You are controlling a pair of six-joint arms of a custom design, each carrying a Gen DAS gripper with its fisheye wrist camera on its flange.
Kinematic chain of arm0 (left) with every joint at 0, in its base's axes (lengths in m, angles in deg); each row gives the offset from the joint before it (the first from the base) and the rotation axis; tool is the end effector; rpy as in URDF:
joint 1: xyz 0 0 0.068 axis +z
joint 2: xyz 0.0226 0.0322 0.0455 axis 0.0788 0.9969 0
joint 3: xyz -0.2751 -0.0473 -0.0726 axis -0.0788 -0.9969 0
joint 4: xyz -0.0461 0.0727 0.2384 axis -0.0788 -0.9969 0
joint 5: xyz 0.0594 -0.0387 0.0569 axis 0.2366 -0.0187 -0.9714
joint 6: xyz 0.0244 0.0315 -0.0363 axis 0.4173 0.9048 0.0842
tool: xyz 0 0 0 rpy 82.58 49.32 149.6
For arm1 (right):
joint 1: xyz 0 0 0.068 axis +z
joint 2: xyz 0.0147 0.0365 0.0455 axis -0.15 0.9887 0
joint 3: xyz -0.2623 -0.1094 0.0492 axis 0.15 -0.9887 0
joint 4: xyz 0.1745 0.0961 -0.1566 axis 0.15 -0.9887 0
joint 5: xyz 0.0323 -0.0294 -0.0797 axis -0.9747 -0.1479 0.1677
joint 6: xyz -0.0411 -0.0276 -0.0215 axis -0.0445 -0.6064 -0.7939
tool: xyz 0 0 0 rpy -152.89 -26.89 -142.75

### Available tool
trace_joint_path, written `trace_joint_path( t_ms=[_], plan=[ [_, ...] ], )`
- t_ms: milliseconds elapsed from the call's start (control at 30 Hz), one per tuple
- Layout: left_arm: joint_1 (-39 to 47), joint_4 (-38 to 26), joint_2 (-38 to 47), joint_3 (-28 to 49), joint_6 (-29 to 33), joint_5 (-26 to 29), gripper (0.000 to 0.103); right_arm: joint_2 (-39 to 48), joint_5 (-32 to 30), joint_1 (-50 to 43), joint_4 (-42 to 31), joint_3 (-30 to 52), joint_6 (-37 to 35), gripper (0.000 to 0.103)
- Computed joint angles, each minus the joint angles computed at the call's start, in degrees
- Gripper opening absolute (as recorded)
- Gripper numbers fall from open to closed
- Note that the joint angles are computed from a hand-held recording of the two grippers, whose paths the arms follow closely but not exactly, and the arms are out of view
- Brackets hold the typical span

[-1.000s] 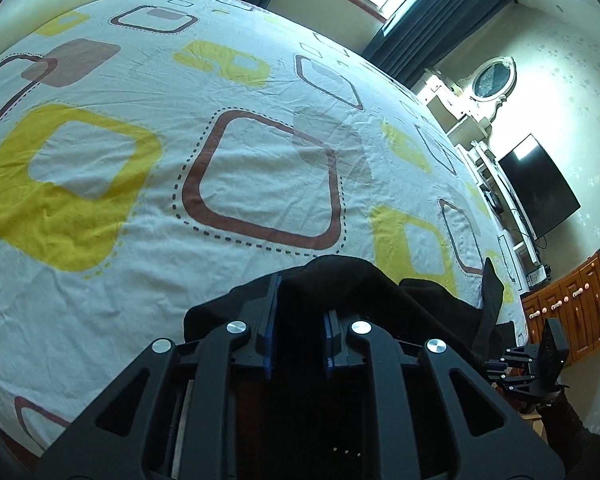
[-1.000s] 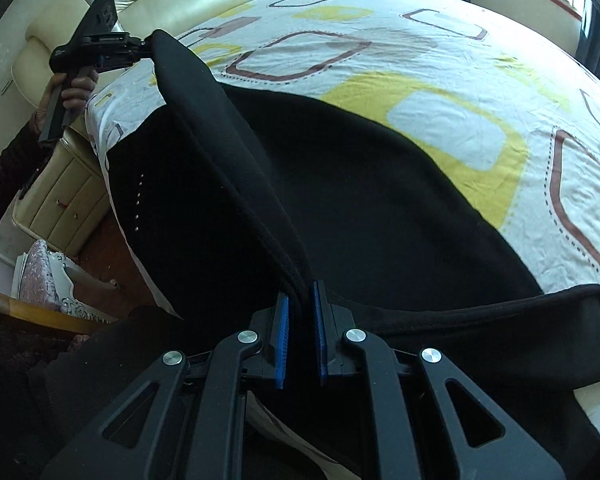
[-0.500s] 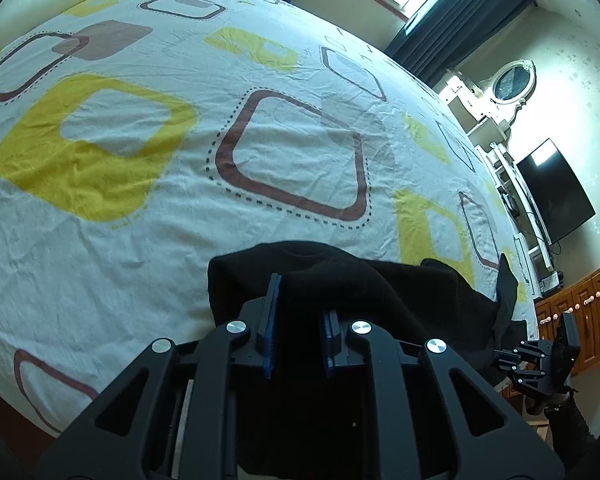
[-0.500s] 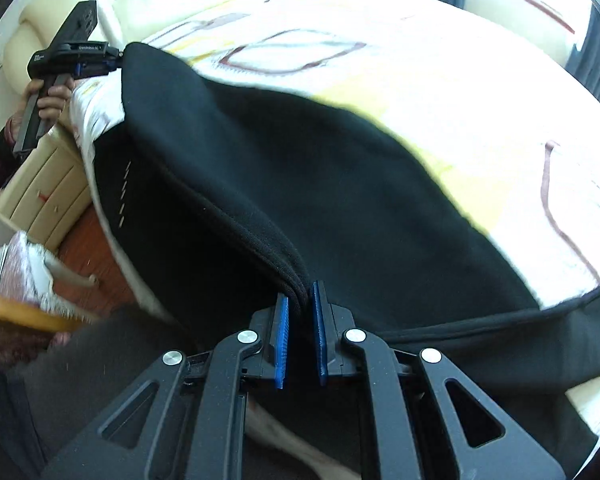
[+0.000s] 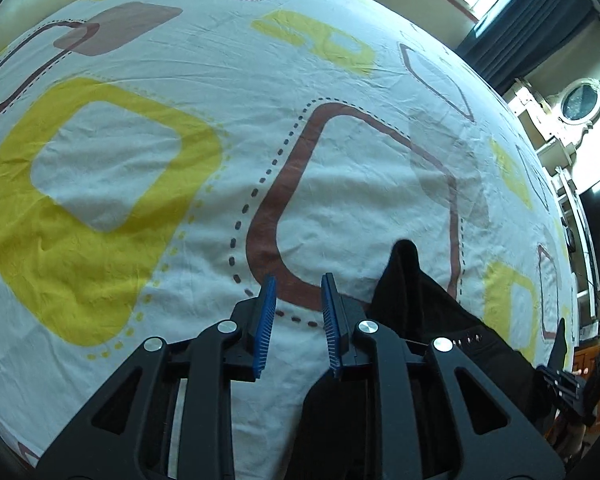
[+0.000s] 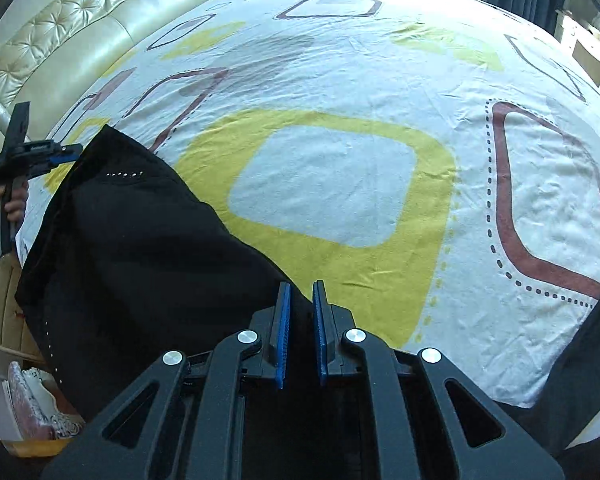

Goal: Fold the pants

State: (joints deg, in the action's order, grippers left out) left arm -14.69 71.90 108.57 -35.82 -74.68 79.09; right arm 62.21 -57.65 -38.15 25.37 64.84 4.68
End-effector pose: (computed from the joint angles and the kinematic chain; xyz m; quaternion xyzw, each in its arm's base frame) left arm 0.2575 -0.0961 0.1361 0.0051 0.9598 -0.1708 0.2228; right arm 0.1479 -0.0689 0.1308 -0.0112 0.9706 0.0857 0.2246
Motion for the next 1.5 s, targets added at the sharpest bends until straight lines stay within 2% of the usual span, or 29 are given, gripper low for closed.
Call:
trace_joint_path(
  t_ms=[100,167,233,300,400,433,467,500,567,700,733,767,900,967,1033,1067,1100,1133,1167,1300,1367,1400,1500],
  plan=[
    [-8.32,-2.85,-10.71,-6.27,1.93,-4.91,0.022,0.87,1.77,2.45,3.68,-1.96,1.32,0.011],
    [-18.79,-8.29,-15.24,-7.13,2.11,-13.65,0.024,-0.11,2.10,2.90,4.41,-3.08,0.77,0.011],
    [-28.75,-12.20,-15.96,-6.69,0.78,-22.78,0.024,-0.78,1.71,2.47,4.06,-3.43,0.36,0.011],
    [-33.53,-15.05,-13.61,-5.20,-2.01,-26.89,0.024,1.22,0.64,1.86,4.74,-2.84,1.08,0.011],
    [-33.16,-14.91,-10.95,-4.28,-3.01,-26.84,0.028,3.06,-1.22,0.09,4.47,-1.99,1.07,0.011],
    [-32.56,-14.86,-9.79,-3.84,-3.08,-26.27,0.043,3.01,-1.46,-0.36,4.28,-2.01,0.79,0.011],
    [-31.89,-14.24,-9.03,-3.73,-2.82,-25.49,0.063,2.57,-1.47,-0.46,4.11,-2.18,0.73,0.012],
    [-31.53,-13.48,-8.54,-3.66,-2.32,-24.90,0.066,2.40,-1.11,0.35,4.69,-2.51,1.41,0.012],
    [-31.73,-13.80,-6.95,-2.42,-2.31,-25.66,0.067,2.19,-0.61,1.36,5.45,-2.94,2.04,0.012],
    [-31.37,-14.99,-6.43,-0.83,-3.10,-23.22,0.068,2.56,-1.35,0.81,5.87,-3.13,1.81,0.012],
    [-31.62,-15.16,-7.04,-0.97,-3.46,-22.82,0.073,2.66,-1.56,0.55,5.74,-3.04,1.62,0.012],
    [-32.20,-15.82,-7.23,-0.93,-3.89,-23.47,0.080,2.63,-1.69,0.40,5.67,-3.03,1.39,0.012],
    [-34.94,-20.01,-4.71,0.14,-5.86,-32.06,0.080,2.36,-2.04,0.03,5.27,-3.11,0.76,0.012],
    [-34.39,-20.25,-3.80,-0.03,-5.33,-32.71,0.080,2.42,-2.37,-0.26,5.39,-3.21,0.74,0.012],
    [-32.67,-19.70,-2.80,-0.12,-4.65,-30.29,0.080,2.95,-2.83,-0.74,5.51,-3.15,0.63,0.012],
    [-32.13,-19.48,-1.80,0.04,-4.22,-29.46,0.073,3.17,-3.05,-0.99,5.60,-3.16,0.65,0.012],
    [-31.87,-19.46,-0.81,0.24,-4.08,-29.68,0.063,3.32,-3.26,-1.19,5.70,-3.20,0.73,0.012],
    [-31.13,-19.16,-0.01,0.30,-3.91,-29.13,0.041,3.35,-3.42,-1.34,5.72,-3.23,0.80,0.012],
    [-29.50,-18.20,0.10,-0.07,-3.36,-26.64,0.026,3.24,-3.50,-1.42,5.73,-3.32,0.86,0.012],
    [-22.03,-13.91,-1.97,-2.85,-0.92,-17.42,0.023,2.46,-2.99,-0.82,5.15,-3.35,0.89,0.012],
    [-14.80,-10.33,-3.34,-5.46,1.91,-8.82,0.023,1.85,-2.75,-0.52,4.35,-3.14,0.47,0.012],
    [-9.75,-8.30,-3.08,-6.79,3.38,-2.51,0.023,1.49,-2.67,-0.43,4.00,-3.13,0.21,0.012],
    [10.68,1.89,2.88,-11.87,8.14,23.13,0.024,0.74,-2.74,-0.70,3.34,-3.23,-0.62,0.012]
  ],
)
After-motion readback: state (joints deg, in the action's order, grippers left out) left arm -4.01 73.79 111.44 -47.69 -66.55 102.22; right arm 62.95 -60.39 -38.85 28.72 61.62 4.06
